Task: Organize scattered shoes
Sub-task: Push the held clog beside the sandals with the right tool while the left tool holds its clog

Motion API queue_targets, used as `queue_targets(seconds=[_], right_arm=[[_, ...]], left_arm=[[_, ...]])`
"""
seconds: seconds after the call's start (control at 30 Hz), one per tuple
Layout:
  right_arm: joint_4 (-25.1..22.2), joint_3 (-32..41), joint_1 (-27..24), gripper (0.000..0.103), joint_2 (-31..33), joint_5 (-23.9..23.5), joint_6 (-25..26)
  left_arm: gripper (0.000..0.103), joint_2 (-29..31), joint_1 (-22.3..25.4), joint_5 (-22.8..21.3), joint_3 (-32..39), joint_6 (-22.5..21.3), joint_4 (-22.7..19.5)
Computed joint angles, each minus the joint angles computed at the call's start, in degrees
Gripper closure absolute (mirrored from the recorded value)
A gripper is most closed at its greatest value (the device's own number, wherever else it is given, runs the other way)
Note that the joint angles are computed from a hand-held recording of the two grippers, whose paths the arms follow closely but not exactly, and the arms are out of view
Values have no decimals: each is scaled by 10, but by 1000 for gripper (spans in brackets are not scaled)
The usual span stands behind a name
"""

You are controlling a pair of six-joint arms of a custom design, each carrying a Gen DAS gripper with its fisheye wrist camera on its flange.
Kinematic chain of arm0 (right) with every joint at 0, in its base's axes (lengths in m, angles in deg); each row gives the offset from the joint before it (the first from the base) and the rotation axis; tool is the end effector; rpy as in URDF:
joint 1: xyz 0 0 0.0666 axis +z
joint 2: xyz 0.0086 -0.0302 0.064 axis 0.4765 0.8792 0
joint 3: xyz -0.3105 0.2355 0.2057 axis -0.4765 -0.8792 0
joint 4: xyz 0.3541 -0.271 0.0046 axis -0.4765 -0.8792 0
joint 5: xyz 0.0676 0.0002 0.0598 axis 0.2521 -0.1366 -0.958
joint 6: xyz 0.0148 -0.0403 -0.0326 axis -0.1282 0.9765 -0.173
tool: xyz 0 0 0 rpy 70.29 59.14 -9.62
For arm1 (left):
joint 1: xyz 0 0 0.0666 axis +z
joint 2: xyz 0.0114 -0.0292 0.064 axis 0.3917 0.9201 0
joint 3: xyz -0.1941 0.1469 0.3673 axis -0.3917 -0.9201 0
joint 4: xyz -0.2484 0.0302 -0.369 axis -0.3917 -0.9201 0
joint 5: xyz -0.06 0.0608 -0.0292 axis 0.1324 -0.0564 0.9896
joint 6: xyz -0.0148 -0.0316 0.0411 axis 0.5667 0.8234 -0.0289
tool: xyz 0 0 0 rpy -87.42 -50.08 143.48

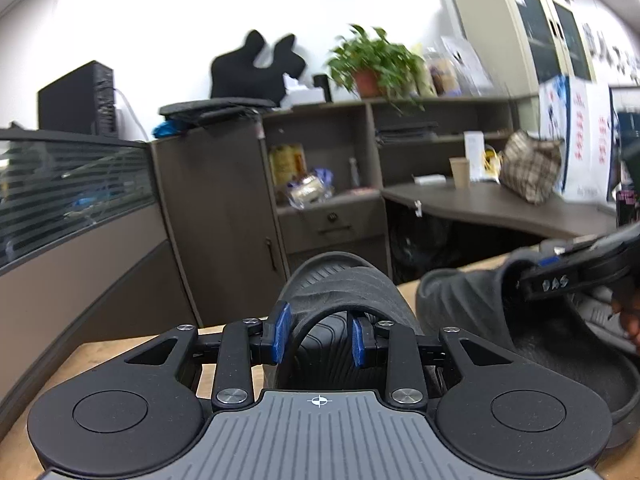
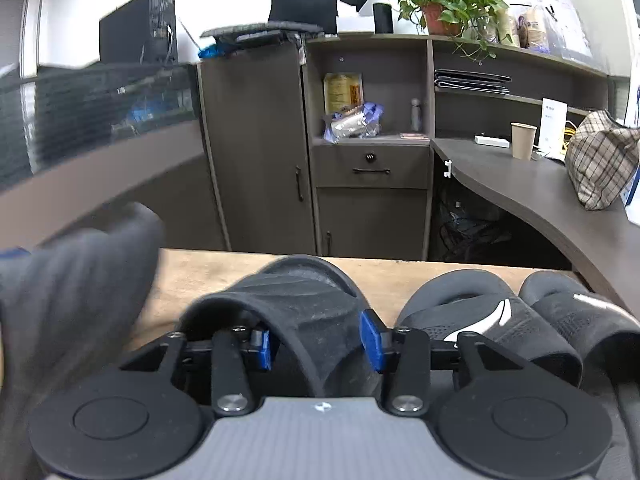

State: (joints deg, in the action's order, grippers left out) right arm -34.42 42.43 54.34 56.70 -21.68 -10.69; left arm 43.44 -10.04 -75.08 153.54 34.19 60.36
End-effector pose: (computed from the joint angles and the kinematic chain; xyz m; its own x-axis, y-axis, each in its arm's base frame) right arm 0.4571 0.2007 0.4058 -0.4167 0.2238 -0.8811 0.2334 0.9631 0.1342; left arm 0.5318 -0.3496 0.4270 -0.1077 0.3547 -0.9288 0.6355 0.7430 0.2100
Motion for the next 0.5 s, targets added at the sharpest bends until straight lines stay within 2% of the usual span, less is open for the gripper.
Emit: queue_targets(seconds=[0.13,0.37,0.5], right_arm=[[10,-16,4,47,-21,-7,-8],[15,-40,23,37,-53,10,-2],[17,-47,29,33,-63,15,-8]], left_arm=[[74,21,-18,-34,23,-32,-26],[74,41,-39,-66,44,-49,-44],[74,52,-48,-84,63,-44,-62]])
